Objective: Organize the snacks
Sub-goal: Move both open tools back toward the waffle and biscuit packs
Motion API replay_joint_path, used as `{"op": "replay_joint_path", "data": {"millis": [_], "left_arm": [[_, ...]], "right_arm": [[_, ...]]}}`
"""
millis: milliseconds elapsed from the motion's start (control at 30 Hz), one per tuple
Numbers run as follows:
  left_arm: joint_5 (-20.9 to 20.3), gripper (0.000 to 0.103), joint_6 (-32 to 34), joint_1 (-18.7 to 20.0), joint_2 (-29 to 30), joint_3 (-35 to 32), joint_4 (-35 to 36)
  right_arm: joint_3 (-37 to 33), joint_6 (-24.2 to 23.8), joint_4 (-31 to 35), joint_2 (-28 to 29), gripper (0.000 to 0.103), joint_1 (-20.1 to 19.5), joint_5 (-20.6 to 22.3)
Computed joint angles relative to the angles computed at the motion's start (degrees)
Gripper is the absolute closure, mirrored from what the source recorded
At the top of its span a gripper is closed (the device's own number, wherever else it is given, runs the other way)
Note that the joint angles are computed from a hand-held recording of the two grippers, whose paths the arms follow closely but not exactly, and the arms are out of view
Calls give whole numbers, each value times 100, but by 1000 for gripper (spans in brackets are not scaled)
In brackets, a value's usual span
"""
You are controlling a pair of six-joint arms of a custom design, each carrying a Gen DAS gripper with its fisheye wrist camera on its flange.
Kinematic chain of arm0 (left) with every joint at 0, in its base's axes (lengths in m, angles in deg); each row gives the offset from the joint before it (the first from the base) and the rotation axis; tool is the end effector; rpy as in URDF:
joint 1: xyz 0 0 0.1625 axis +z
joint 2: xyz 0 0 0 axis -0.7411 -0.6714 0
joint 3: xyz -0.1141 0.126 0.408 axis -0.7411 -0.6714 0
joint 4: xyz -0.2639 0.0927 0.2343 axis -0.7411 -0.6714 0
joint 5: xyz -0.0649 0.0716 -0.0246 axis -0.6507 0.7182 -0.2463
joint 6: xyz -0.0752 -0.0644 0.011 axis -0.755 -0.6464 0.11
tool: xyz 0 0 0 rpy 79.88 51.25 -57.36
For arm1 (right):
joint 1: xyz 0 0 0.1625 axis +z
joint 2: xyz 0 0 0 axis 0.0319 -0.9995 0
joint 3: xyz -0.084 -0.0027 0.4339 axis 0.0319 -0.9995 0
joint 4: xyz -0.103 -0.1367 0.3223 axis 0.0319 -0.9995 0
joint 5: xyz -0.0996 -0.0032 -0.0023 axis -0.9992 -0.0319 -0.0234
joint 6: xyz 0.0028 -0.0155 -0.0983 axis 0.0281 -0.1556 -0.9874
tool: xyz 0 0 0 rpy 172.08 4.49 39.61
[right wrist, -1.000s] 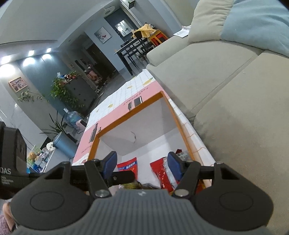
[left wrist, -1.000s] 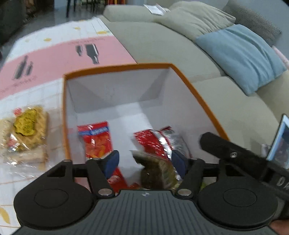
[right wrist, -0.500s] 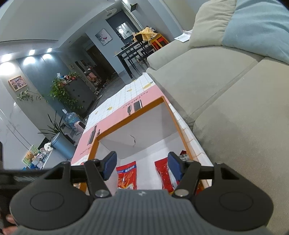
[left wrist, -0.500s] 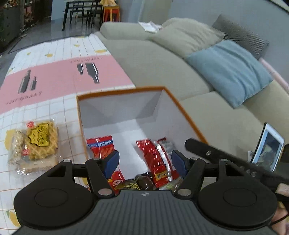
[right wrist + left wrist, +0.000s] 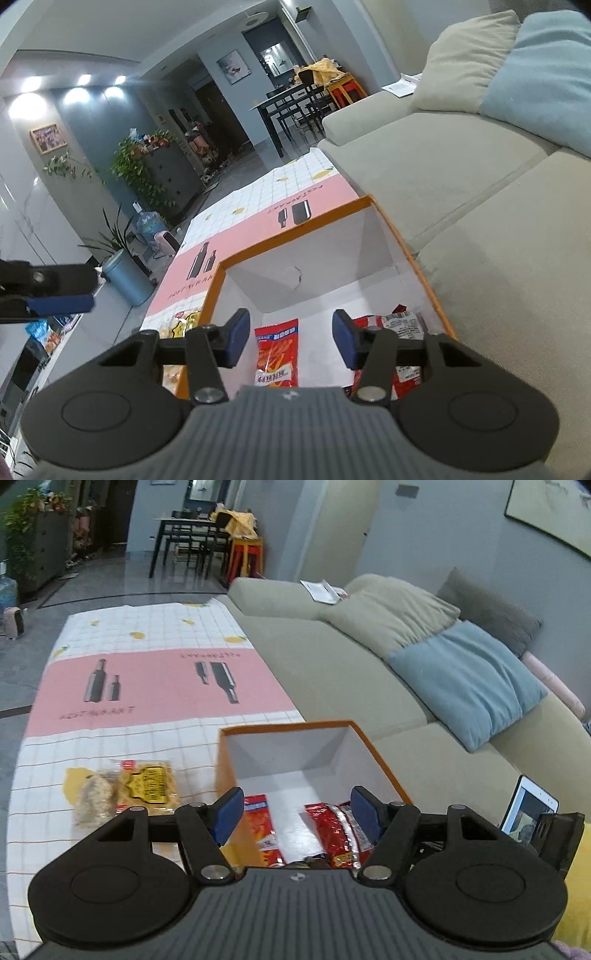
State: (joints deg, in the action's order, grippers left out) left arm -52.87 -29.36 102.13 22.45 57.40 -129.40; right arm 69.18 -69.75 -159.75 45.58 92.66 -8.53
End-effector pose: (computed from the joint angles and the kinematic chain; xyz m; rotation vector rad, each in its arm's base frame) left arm -0.2501 -0.6945 0.2727 0.3362 2.4265 -1.0653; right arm 0.1931 -0.7444 0.1705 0.5580 -2.7895 1.1327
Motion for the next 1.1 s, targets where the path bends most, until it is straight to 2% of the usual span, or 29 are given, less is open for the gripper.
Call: {"op": "replay_joint_path", "data": {"millis": [333,533,633,700,800,867,933,1000,1033,1100], "left_arm": [[583,25,-103,168,-547,641,-598],[801,25,-309,395,-782,794,-466],[985,25,-431,488,-860,811,-345],[1110,25,-538,546,-925,814,-265],[1206,25,-461,633,-1051,956,-528],[1648,25,-553,641,-1021,988,-746],[2001,27,-671,664,-1003,996,-818],[2015,27,-815,707,-1082,1033,-700],[1945,27,-826,739,-1127,1059,-702],[1789,27,-815,780,-1203,1127,-787]], "right_arm": [[187,66,-177,-37,53,233,-24],[407,-241,-629,-43,62,616,120],[559,-351,-984,66,67,899,-71],[597,-545,-1157,230,73,1131,-469],[521,-1319,-1636,734,76,1555,-1647],[301,-1930,-2066,1219,76,1784,-2544],[-17,-2501,-2385,1735,77,1910,-3242],[-305,-2506,-2217,2055,78,1931,-3734],[-408,-2364,-2016,2156,82,1913,-3908],[-590,-2455,-2030,2373,83,1862,-4210]]}}
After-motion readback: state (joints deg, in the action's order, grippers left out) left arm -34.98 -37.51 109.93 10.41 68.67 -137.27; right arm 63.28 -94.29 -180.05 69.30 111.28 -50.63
